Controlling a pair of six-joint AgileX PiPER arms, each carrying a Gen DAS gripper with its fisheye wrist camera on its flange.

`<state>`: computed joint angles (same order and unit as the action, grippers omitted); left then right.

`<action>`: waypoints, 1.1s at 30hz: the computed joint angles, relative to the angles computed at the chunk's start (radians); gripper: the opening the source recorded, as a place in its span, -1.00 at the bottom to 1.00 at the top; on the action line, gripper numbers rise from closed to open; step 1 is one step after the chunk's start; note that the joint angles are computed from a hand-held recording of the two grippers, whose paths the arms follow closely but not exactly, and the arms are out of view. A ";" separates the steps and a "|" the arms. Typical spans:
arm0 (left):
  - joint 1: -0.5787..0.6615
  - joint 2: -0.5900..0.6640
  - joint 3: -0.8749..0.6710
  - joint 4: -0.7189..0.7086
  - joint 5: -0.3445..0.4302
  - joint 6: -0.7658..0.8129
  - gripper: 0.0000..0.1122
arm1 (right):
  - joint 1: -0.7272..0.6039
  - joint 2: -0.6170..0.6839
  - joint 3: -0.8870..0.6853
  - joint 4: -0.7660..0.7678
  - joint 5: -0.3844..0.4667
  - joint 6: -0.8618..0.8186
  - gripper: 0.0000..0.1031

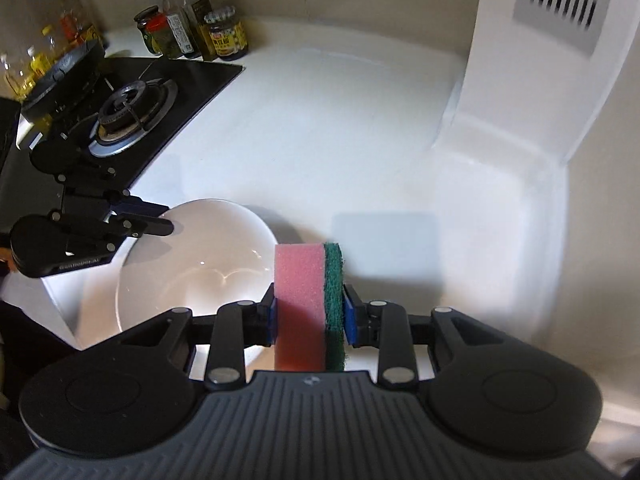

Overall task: Clean bowl
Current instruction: 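Lower the bowl with the left gripper while the right gripper scrubs its outer wall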

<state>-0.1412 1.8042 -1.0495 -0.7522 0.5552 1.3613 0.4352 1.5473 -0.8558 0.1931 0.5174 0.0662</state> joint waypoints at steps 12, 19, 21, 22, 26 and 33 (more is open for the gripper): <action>0.007 0.122 -0.225 0.082 0.172 0.024 -0.80 | -0.067 0.230 -0.201 0.204 0.068 -0.294 -0.49; 0.009 -0.034 0.060 0.047 -0.049 -0.186 -0.73 | 0.007 0.145 -0.078 0.101 -0.069 -0.187 -0.49; 0.019 -0.037 0.103 -0.043 -0.075 -0.142 -0.78 | 0.031 0.122 -0.046 0.050 -0.098 -0.134 -0.49; 0.014 -0.023 0.095 -0.057 -0.077 -0.125 -0.81 | 0.039 0.115 -0.039 0.030 -0.100 -0.119 -0.49; -0.009 0.034 0.005 0.015 -0.044 -0.118 -0.87 | 0.021 0.116 -0.060 0.027 -0.061 -0.168 -0.49; -0.049 0.213 -0.300 0.116 0.149 -0.030 -0.84 | -0.020 0.180 -0.129 0.026 -0.051 -0.201 -0.49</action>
<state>-0.1899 2.0175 -1.3492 -0.6360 0.7040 1.3312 0.4148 1.7271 -0.9852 0.2190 0.4667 -0.1346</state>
